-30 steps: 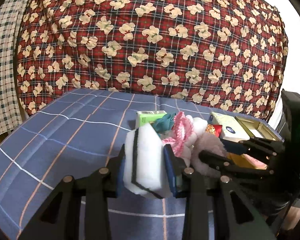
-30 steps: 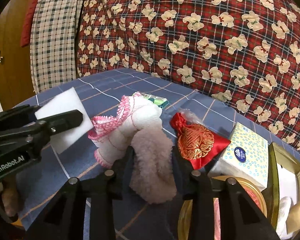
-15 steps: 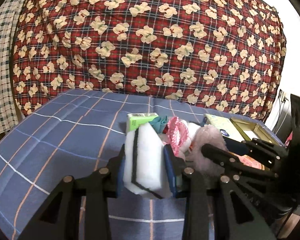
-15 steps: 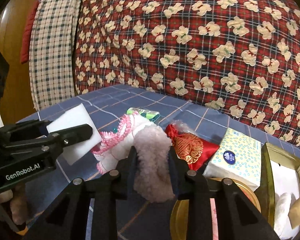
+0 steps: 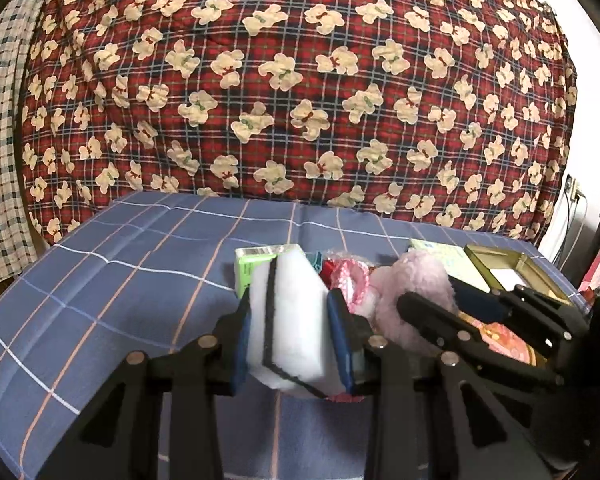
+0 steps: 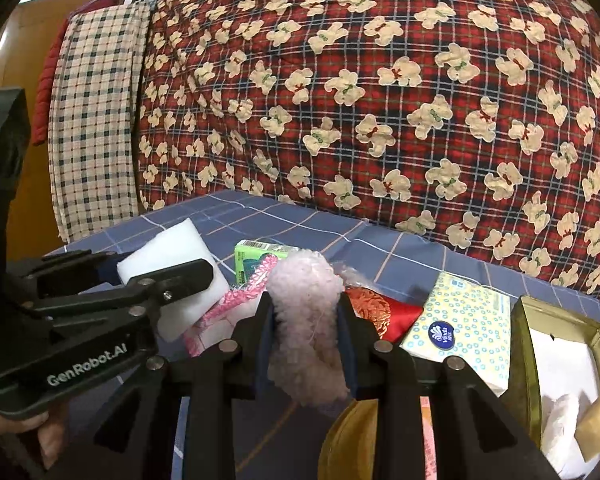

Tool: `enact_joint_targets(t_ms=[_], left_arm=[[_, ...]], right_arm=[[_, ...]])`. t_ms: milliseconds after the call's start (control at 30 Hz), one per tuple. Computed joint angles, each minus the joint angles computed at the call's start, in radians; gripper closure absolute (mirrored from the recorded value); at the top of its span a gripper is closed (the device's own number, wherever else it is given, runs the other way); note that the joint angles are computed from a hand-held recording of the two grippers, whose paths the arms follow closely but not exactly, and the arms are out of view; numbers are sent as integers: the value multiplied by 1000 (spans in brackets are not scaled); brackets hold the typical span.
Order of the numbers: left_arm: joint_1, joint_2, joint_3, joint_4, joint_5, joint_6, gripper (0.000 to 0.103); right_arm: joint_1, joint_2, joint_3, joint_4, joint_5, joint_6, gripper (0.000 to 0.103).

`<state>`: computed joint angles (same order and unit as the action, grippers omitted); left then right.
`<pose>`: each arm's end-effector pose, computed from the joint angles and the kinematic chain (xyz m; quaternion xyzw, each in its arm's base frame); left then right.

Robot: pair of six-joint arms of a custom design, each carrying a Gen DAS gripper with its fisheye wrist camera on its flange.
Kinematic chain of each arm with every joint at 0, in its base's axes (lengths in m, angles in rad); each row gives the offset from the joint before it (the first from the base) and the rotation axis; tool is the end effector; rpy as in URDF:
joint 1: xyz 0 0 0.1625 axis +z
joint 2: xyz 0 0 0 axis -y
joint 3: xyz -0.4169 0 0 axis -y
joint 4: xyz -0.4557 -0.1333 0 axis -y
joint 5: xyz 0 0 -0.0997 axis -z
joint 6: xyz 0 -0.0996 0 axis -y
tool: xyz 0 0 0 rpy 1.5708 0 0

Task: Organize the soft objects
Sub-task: 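Lift the pink puff with the right tool while the left tool lifts the white cloth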

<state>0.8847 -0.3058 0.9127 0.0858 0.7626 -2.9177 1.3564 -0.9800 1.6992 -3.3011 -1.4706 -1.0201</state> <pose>-0.3234 -0.7190 -0.0925 0.2156 0.8210 -0.4620 0.2569 -0.0115 -0.7262 0.2404 0.3649 -0.7943 0.4198 0.2442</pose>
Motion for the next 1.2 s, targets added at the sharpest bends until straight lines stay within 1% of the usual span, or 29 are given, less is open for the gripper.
enact_joint_targets(t_ms=[167, 300, 467, 633, 833, 1067, 1200], left_arm=[[-4, 19, -24, -16, -7, 16, 70], [-6, 27, -26, -41, -10, 36, 70], [-14, 5, 30, -138, -11, 92, 70], [-26, -17, 86, -238, -22, 171, 70], [-35, -4, 79, -255, -20, 219, 70], [-36, 27, 29, -215, -8, 212, 70], [-38, 34, 23, -221, -9, 218, 70]], right_arm=[[-10, 4, -17, -9, 19, 35, 71], [-22, -4, -10, -33, 54, 54, 71], [-37, -16, 8, -70, 105, 71, 71], [-44, -21, 12, -93, 113, 90, 71], [-48, -21, 8, -108, 107, 110, 71], [-51, -17, -1, -123, 94, 128, 71], [-52, -17, -2, -134, 92, 133, 71]])
